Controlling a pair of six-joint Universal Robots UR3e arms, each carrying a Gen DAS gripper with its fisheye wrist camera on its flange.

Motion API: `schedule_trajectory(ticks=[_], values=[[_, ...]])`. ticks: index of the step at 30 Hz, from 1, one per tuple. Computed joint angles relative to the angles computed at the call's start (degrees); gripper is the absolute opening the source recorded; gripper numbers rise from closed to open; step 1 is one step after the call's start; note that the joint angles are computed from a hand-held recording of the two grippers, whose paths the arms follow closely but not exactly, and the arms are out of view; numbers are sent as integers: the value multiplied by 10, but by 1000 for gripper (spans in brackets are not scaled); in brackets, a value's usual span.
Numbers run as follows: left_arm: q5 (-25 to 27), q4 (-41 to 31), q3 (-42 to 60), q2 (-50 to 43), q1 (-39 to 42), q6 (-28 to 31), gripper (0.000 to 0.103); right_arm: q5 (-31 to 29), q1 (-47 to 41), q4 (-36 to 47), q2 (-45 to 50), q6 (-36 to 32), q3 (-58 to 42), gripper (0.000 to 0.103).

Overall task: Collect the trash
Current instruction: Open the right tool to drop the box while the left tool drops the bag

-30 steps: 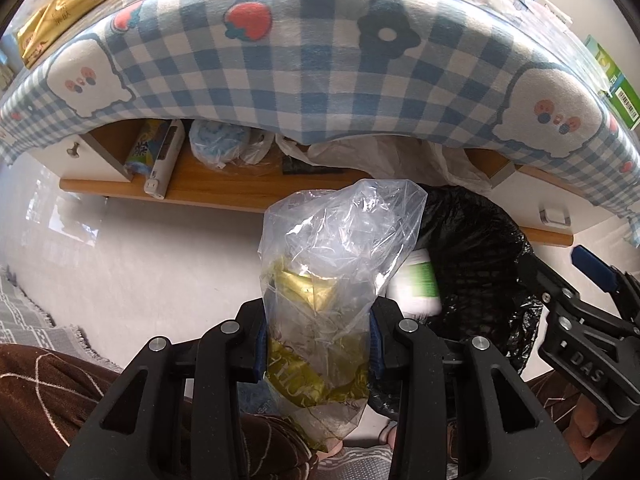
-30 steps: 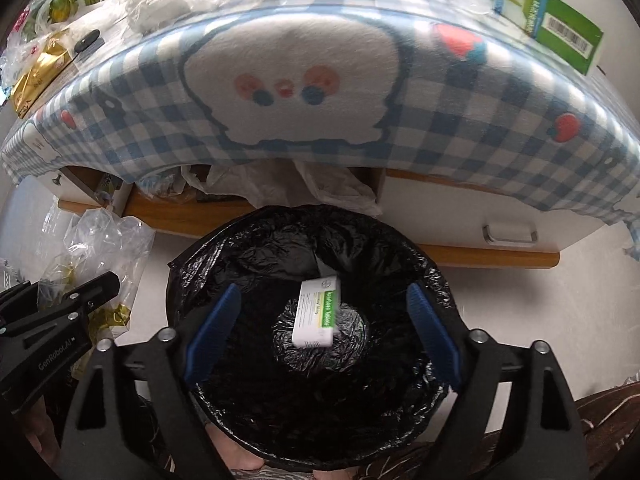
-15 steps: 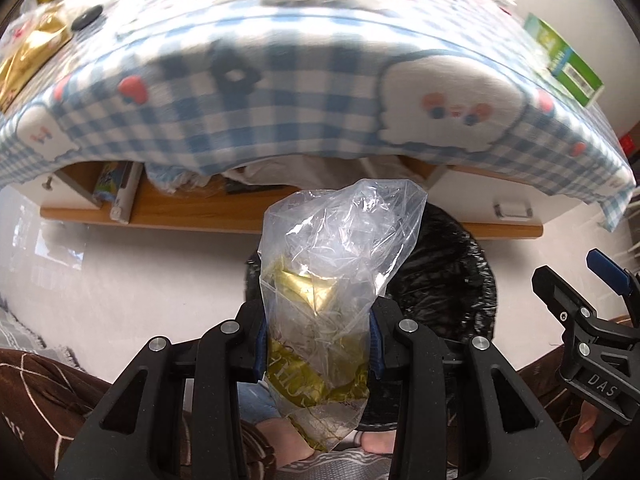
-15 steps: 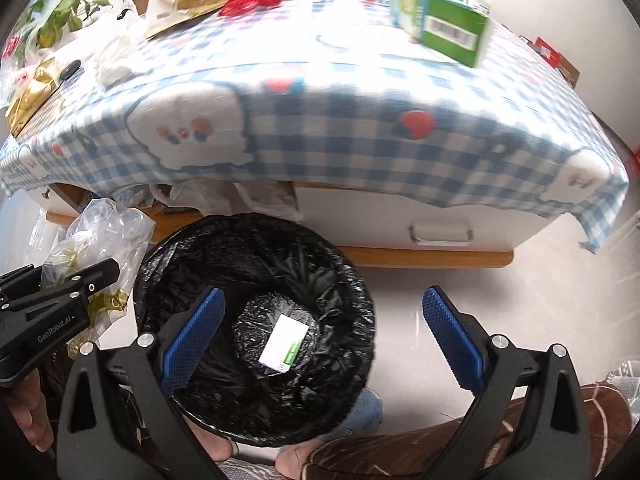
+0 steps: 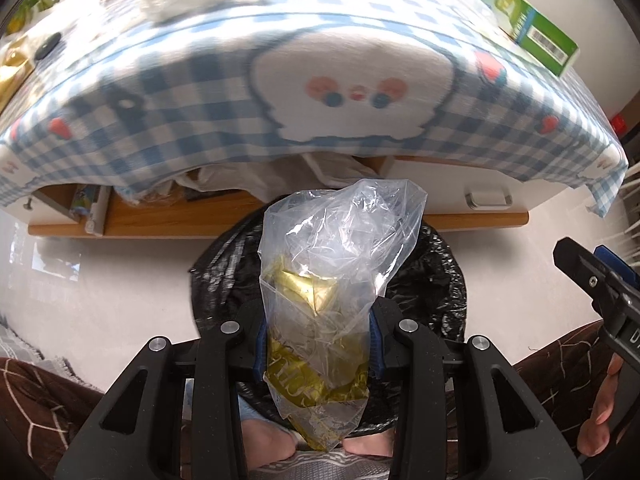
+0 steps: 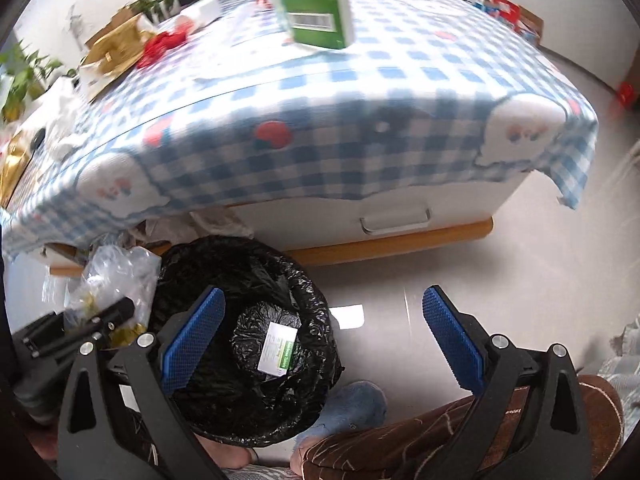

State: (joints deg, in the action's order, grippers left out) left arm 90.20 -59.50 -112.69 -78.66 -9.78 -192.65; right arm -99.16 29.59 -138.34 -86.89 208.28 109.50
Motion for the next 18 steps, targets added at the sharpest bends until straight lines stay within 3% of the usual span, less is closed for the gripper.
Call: schedule_trajectory(ticks=[13, 18], values=[[-5, 40, -12, -39, -19, 6, 38, -36, 21, -24, 21, -2, -7, 95], [8, 47, -13, -37, -25, -1, 52, -39, 23, -23, 21, 0, -9, 95]])
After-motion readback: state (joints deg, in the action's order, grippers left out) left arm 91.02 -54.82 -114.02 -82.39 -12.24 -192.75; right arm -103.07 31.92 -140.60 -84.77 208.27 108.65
